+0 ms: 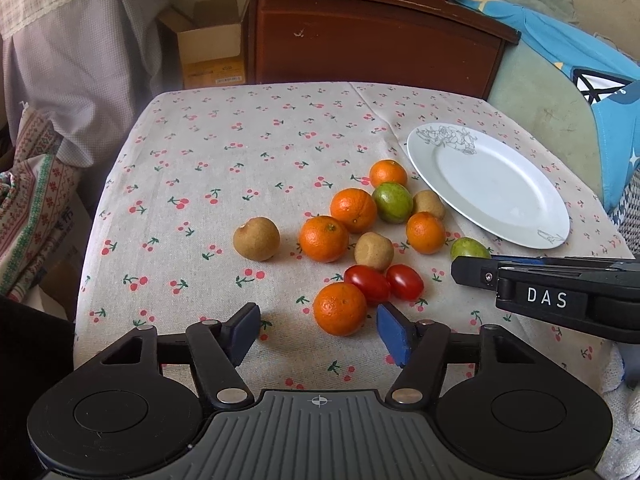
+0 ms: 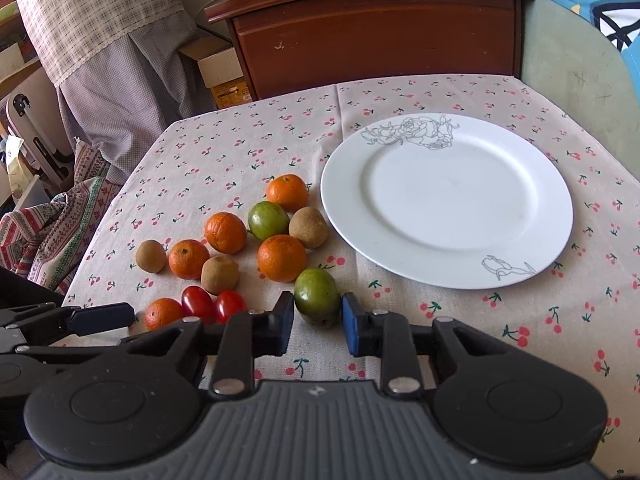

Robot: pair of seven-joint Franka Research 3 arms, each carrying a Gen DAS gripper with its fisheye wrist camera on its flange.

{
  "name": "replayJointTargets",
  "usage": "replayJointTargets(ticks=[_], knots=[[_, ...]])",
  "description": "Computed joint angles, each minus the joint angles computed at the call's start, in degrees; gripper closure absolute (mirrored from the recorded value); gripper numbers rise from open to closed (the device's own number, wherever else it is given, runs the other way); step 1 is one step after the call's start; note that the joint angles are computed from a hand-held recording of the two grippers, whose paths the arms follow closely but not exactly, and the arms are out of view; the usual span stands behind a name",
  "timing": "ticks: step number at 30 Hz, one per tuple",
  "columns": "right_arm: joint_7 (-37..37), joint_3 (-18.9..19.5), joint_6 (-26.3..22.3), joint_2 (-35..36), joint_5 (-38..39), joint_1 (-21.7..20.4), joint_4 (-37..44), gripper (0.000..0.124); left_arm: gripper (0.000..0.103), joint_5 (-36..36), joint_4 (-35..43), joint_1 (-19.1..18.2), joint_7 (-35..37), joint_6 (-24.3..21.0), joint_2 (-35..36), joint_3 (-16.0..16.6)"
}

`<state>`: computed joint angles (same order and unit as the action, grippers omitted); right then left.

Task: Organize fruits
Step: 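Close the left tool on the tangerine while the right tool grips the green lime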

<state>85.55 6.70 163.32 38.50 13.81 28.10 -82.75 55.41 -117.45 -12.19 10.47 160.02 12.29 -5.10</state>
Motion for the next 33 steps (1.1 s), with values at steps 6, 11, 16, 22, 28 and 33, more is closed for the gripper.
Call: replayJointTargets(ticks=[6, 11, 16, 22, 28, 33], knots=[[0.02, 0.25, 0.12, -0.12, 0.52, -0.17, -0.25, 0.098, 0.054, 1.85, -0.18, -0.05, -0.9, 1.37, 0.09, 0.39], [0.37, 0.23, -0.06, 0.07, 0.81, -0.18, -0.05, 0.097, 0.06, 2.53, -0.15, -0.04, -1.33, 1.53, 0.13, 0.48], [1.19, -0.18, 0.22, 0.25, 0.57, 0.12, 0.13, 0.097, 0.06, 3.24, -0.21, -0.05, -1.83, 1.88, 0.14, 0.58], [0.1, 0.39, 0.35, 0.05, 0.56, -0.25, -0.23, 0.098, 0.075, 4.2, -0.63, 0.2, -2.91, 3.58, -0.09, 0.74], [-1.11, 1.34, 0.35, -0.1, 1.66, -0.91, -0.42, 0.098, 0.077, 4.14, -0.92, 0.34, -3.71, 4.76, -0.24, 0.88], [-1.08, 1.03, 0.11, -0.09, 1.82, -0.58, -0.33, 0.098, 0.076, 3.51, -0.79, 0.25, -2.58, 5.06, 0.01, 0.83]])
